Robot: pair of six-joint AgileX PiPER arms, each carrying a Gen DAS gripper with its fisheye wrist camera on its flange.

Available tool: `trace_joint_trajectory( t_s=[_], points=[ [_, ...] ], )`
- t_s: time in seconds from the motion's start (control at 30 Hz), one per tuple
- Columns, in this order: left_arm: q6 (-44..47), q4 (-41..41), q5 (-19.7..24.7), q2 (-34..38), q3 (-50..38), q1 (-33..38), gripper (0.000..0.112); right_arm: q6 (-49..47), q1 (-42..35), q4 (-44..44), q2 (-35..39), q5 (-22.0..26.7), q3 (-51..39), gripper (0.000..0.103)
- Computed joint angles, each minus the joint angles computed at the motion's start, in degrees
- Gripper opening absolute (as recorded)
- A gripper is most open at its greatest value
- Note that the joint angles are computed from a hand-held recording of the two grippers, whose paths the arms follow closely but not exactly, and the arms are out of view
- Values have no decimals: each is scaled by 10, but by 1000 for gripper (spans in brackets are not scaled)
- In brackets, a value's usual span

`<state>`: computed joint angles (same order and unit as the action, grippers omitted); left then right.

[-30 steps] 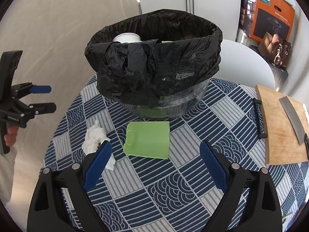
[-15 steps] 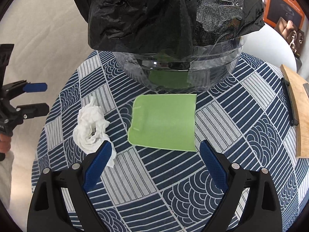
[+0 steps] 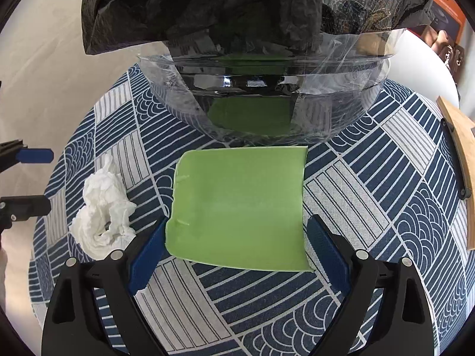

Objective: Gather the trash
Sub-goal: 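Lower the left tool onto the white tissue while the right tool lowers onto the green sheet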

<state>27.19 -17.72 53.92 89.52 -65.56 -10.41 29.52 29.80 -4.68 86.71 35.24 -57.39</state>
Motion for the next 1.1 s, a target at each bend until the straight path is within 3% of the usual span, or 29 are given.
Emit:
trace_joint_trajectory(
  t_s=[0.17,0.37,1.03,1.1],
  points=[
    [-8,18,-3,5,2,-12,97,37,15,-52,13,2,-6,83],
    [2,7,-2,4,2,-32,97,20,6,-24,1,-1,7,82],
    [-44,26,-19,65,-14,-139,96,47,-48,-58,-219,70,165,82],
    [-56,32,-17,74,-20,-148,85,46,-56,-49,-227,68,176,82]
  ],
)
